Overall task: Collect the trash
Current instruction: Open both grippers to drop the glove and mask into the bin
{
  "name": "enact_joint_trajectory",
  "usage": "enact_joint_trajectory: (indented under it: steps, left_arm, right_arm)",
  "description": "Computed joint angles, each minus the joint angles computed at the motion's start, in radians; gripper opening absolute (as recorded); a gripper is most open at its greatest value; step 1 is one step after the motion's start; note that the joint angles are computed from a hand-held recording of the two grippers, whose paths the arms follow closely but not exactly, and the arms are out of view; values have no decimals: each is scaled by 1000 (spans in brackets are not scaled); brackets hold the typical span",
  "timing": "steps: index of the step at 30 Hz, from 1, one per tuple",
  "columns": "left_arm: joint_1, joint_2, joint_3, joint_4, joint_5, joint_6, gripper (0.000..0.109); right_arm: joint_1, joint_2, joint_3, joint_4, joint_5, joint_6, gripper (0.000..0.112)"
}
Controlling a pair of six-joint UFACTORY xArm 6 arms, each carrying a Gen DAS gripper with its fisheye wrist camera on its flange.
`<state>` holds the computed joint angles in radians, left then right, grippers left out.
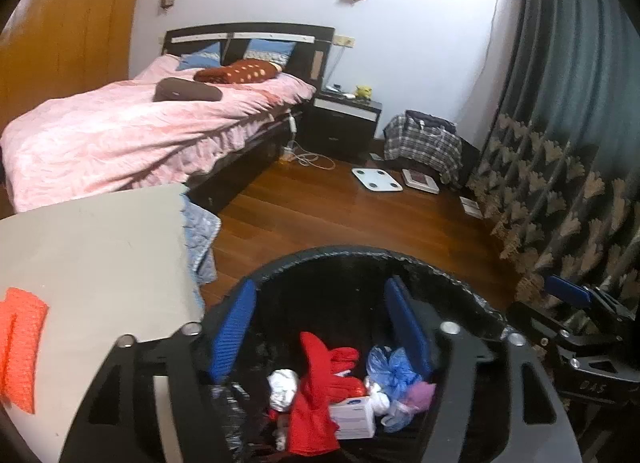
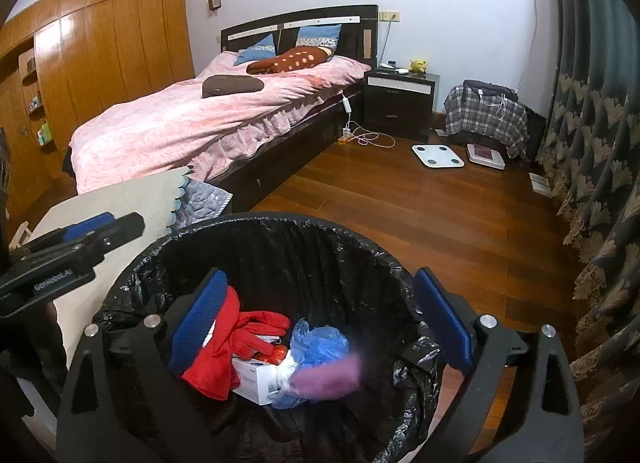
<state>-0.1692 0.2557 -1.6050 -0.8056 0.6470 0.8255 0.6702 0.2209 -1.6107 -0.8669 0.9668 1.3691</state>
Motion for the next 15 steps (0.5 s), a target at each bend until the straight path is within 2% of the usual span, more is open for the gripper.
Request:
enact_joint_trajectory:
  steps: [6,15]
  left_arm:
    - [25,-22,21,7,-40,15,85]
    - [96,-64,72,3,-100,42,90]
  right_arm:
    - [7,1,-6,-16,-6,25,97]
    - [29,119,-172,14,-29,-45,97]
